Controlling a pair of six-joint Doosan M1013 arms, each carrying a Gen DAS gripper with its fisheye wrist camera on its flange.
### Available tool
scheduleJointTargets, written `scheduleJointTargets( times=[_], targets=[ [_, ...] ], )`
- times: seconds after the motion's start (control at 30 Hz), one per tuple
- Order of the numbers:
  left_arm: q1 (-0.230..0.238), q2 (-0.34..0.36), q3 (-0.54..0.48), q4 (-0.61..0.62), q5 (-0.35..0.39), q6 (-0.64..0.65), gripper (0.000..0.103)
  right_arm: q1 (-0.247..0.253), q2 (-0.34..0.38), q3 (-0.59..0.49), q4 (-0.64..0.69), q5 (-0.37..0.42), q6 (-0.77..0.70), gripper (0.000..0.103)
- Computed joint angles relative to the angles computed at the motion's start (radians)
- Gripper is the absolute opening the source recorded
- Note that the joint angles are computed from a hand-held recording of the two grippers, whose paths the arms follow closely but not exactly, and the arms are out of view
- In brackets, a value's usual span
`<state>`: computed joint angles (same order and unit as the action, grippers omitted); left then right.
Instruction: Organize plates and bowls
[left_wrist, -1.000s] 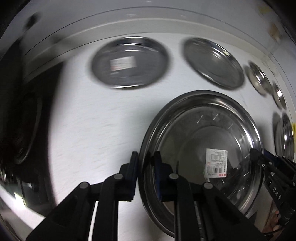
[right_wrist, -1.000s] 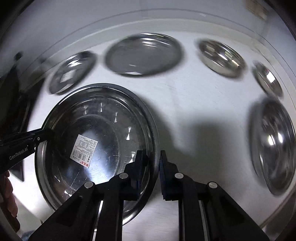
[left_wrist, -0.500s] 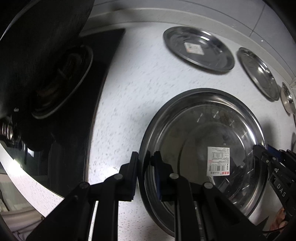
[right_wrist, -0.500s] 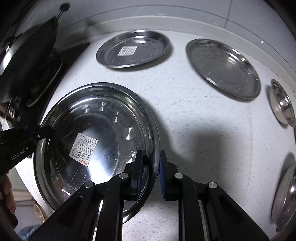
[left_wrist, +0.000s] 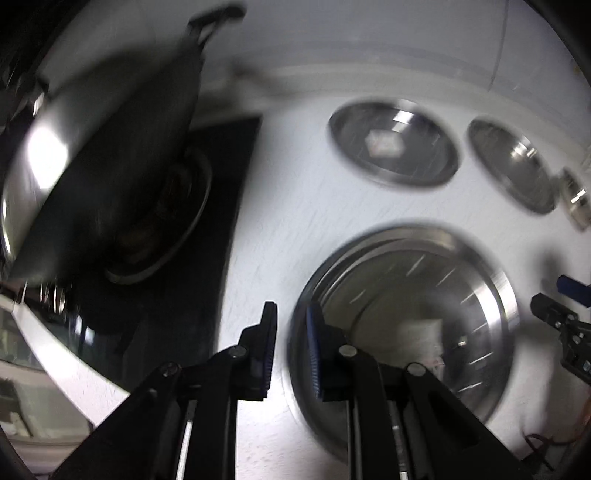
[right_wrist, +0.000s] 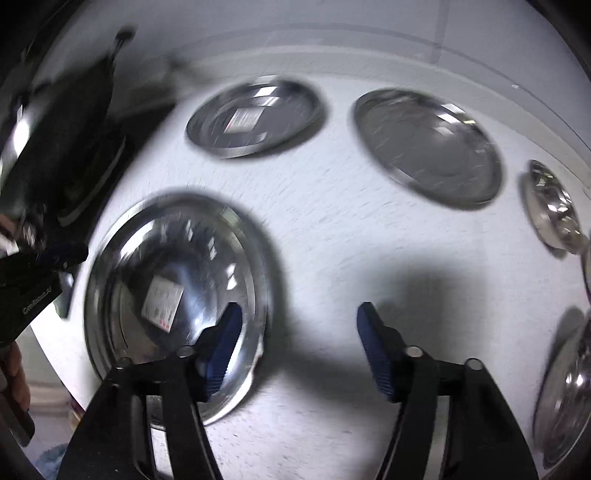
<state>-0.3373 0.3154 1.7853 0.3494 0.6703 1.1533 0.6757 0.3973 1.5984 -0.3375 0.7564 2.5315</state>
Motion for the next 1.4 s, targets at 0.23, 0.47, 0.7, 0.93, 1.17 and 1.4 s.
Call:
scheduleJointTargets(
  times=[0.23, 0.47, 0.7, 0.93, 1.17, 1.4],
  targets=[
    [-0.033, 0.066, -0.194, -0.292, 0.034, 0.278, 0.016, -0.104, -0.066, 0.043, -0.172, 0.003, 0.276, 0.069],
    [-0.065, 0.275, -0.505, -0.568, 0.231, 0.46, 0.016, -0.24, -0.054, 0.063, -0.012, -0.113, 0.297, 0.069],
    [-0.087, 0.406, -0.677, -0.521, 0.332, 0.428, 0.016, -0.301, -0.006, 0.061, 0.171, -0.188, 0.21, 0.069],
    [-0.09, 0.503, -0.805, -0.506, 0.414, 0.425, 0.016, -0.329, 0.035, 0.032, 0.253, -0.185, 0.14, 0.069],
    [-0.073, 0.546, -0.878, -0.538, 0.471, 0.444, 0.016, -0.332, 0.069, -0.011, 0.229, -0.165, 0.143, 0.069],
    [-0.06, 0.547, -0.894, -0.547, 0.486, 0.467, 0.016, -0.337, 0.071, -0.019, 0.248, -0.164, 0.12, 0.069]
  ],
)
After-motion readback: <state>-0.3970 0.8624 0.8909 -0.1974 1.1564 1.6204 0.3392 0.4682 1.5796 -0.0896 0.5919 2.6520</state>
